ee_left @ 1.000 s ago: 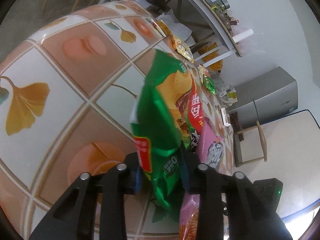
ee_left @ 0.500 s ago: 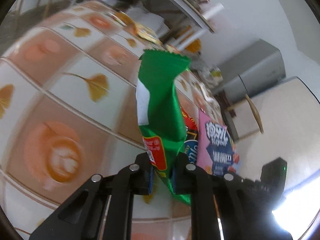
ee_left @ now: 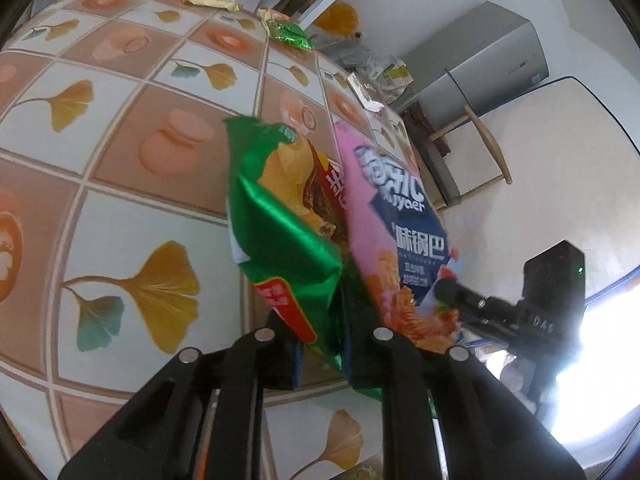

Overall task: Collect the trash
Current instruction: 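Lift both chip bags off the table and turn toward the wastebasket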

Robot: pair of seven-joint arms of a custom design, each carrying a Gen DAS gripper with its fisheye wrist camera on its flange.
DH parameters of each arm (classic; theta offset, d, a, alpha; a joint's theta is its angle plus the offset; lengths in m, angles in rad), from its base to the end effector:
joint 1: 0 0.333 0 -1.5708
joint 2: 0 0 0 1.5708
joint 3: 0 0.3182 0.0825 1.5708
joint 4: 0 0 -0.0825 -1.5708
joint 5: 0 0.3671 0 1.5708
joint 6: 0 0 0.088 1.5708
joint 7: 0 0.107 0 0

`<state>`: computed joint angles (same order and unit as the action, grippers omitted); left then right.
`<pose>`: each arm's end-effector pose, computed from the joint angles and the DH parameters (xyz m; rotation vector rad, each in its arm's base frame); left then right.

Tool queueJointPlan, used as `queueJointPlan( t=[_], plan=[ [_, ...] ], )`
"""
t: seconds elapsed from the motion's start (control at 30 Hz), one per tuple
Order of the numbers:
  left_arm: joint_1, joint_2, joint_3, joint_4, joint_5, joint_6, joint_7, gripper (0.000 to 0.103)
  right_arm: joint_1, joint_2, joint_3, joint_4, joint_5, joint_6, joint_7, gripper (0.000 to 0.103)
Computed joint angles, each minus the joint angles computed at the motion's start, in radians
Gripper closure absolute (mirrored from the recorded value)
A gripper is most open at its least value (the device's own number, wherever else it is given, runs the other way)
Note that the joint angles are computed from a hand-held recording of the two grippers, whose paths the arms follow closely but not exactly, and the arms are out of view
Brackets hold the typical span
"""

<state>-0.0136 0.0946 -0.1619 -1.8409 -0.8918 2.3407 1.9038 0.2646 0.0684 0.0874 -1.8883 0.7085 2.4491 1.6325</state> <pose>0.5986 -0.1149 0.5308 1.9095 -1.8921 1.1770 0.5667 0.2072 0.5307 -1.5728 1.8374 0.2904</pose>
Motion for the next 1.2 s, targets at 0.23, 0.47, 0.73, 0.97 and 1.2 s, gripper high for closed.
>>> queueJointPlan(
  t=[0.23,0.47,0.73,0.97,1.2],
  plan=[
    [-0.003,0.032,-0.006,0.027,0.066,0.005,-0.064,0.079,-0.011,0.011,0.002,-0.001,0.086,-0.014,-0.041,0.067],
    [-0.004,0.023,-0.015,0.026,0.084,0.015,-0.05,0.082,-0.024,-0.029,-0.01,-0.058,0.162,0.003,-0.061,0.088],
    [-0.015,0.011,-0.019,0.04,0.057,0.024,0.003,0.092,-0.019,-0.107,-0.036,-0.124,0.269,0.064,-0.14,0.097],
    [-0.025,0.009,-0.019,0.066,0.063,0.029,0.014,0.093,-0.019,-0.182,-0.071,-0.189,0.363,0.118,-0.187,0.097],
    [-0.038,0.012,-0.027,0.092,0.089,0.051,0.024,0.093,-0.011,-0.23,-0.099,-0.239,0.377,0.162,-0.183,0.097]
  ],
)
